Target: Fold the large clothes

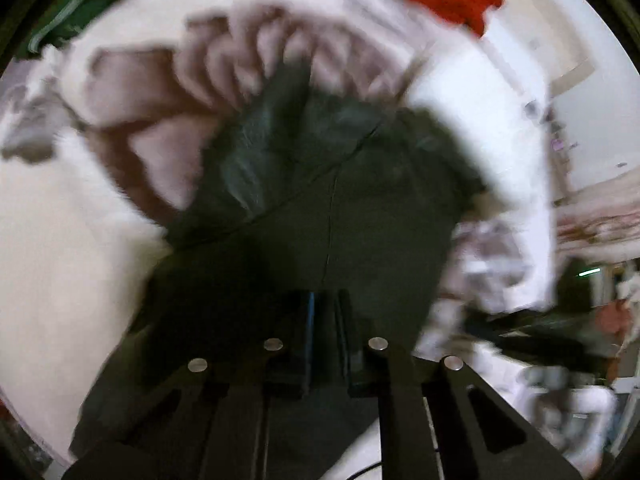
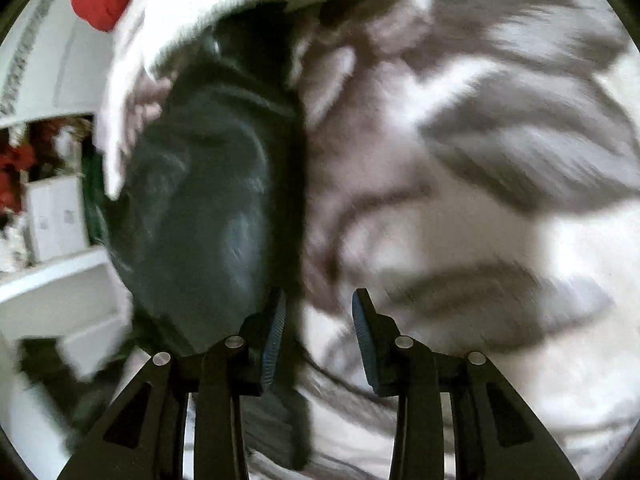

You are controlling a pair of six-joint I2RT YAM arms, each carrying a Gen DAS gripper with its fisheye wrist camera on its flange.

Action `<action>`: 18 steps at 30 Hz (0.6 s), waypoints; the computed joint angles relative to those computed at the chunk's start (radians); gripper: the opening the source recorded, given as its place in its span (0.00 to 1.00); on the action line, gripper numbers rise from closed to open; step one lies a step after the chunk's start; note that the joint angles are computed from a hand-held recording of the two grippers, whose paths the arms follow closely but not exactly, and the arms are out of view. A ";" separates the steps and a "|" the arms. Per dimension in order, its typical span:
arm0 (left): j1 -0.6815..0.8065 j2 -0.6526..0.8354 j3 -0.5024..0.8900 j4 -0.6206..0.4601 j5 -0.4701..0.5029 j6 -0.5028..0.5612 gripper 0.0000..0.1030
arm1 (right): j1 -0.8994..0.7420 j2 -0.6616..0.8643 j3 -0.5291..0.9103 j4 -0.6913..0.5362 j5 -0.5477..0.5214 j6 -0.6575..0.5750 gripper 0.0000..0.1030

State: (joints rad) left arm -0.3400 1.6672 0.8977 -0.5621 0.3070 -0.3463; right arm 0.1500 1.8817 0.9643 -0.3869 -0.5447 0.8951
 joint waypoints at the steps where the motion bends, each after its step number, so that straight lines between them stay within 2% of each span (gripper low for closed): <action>1: -0.012 0.071 0.005 0.039 -0.022 -0.007 0.06 | -0.018 0.025 0.002 0.055 -0.020 -0.002 0.56; 2: -0.005 0.105 -0.008 0.084 -0.019 -0.003 0.05 | -0.036 0.063 0.016 0.104 -0.039 -0.006 0.74; 3: 0.009 0.110 -0.023 0.115 -0.009 0.006 0.04 | -0.057 0.121 0.043 0.168 -0.065 -0.008 0.78; 6: 0.053 0.089 -0.050 0.126 0.045 0.054 0.04 | -0.088 0.304 0.171 0.248 -0.133 0.001 0.78; 8: 0.075 0.085 -0.050 0.116 0.072 0.070 0.04 | -0.093 0.398 0.247 0.268 -0.163 0.031 0.83; 10: 0.089 0.078 -0.046 0.100 0.085 0.081 0.04 | -0.087 0.423 0.241 0.395 -0.159 0.099 0.83; 11: 0.099 0.070 -0.044 0.085 0.091 0.093 0.04 | -0.080 0.420 0.228 0.442 -0.150 0.112 0.71; 12: 0.106 0.054 -0.046 0.071 0.091 0.105 0.04 | -0.073 0.415 0.231 0.424 -0.130 0.102 0.43; 13: 0.113 0.037 -0.045 0.050 0.097 0.120 0.04 | -0.070 0.402 0.209 0.430 -0.120 0.100 0.35; 15: 0.123 0.017 -0.026 -0.008 0.108 0.142 0.04 | -0.082 0.366 0.119 0.542 -0.129 0.169 0.26; 18: 0.123 -0.059 -0.005 -0.126 0.070 0.191 0.04 | -0.097 0.208 -0.070 0.638 -0.117 0.260 0.22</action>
